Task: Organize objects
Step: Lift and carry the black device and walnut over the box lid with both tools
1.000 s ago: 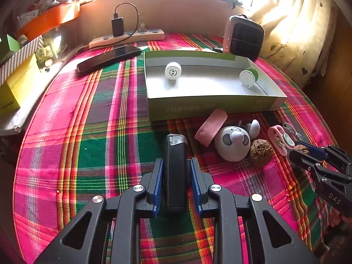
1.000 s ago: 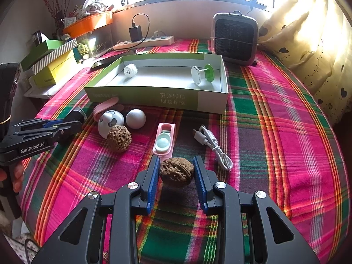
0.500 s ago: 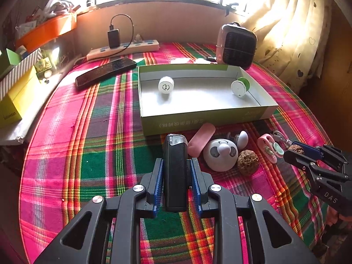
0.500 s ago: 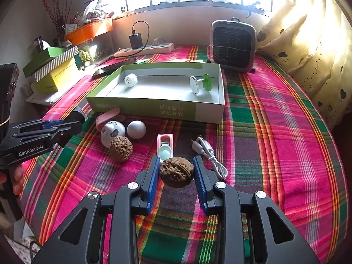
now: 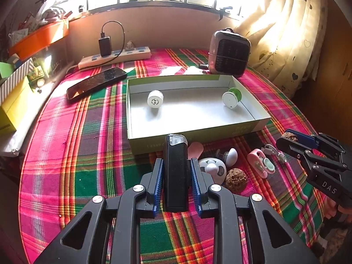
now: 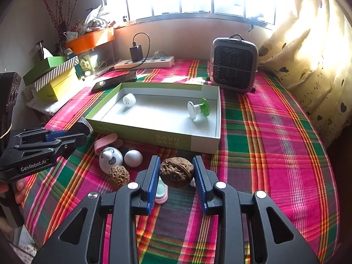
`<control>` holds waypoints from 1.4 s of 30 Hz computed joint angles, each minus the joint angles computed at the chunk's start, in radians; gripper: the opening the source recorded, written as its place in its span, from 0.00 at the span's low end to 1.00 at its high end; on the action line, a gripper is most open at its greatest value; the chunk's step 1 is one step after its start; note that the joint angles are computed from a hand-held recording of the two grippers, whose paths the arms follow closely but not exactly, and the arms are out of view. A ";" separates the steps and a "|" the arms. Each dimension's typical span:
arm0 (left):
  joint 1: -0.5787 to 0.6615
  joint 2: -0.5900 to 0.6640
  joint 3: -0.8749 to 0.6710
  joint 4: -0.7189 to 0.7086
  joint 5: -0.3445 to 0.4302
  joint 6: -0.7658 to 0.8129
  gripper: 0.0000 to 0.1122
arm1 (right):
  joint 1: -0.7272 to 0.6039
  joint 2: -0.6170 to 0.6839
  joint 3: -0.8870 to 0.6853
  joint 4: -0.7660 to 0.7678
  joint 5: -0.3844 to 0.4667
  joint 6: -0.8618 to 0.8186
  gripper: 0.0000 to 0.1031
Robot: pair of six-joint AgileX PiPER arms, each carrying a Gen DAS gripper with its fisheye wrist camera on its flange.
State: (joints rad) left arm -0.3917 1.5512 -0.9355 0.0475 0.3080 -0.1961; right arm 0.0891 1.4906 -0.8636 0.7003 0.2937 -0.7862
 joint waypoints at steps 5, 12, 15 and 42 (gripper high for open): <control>0.011 0.030 -0.047 -0.035 0.012 0.041 0.19 | 0.007 0.046 -0.078 -0.027 0.018 0.031 0.31; 0.033 0.084 -0.118 -0.083 0.031 0.101 0.19 | 0.023 0.140 -0.220 -0.111 0.053 0.099 0.31; 0.050 0.110 -0.149 -0.132 0.040 0.150 0.19 | 0.029 0.185 -0.280 -0.140 0.063 0.126 0.31; 0.090 0.319 -0.385 -0.184 0.097 0.188 0.19 | 0.053 0.572 -0.793 -0.396 0.265 0.421 0.31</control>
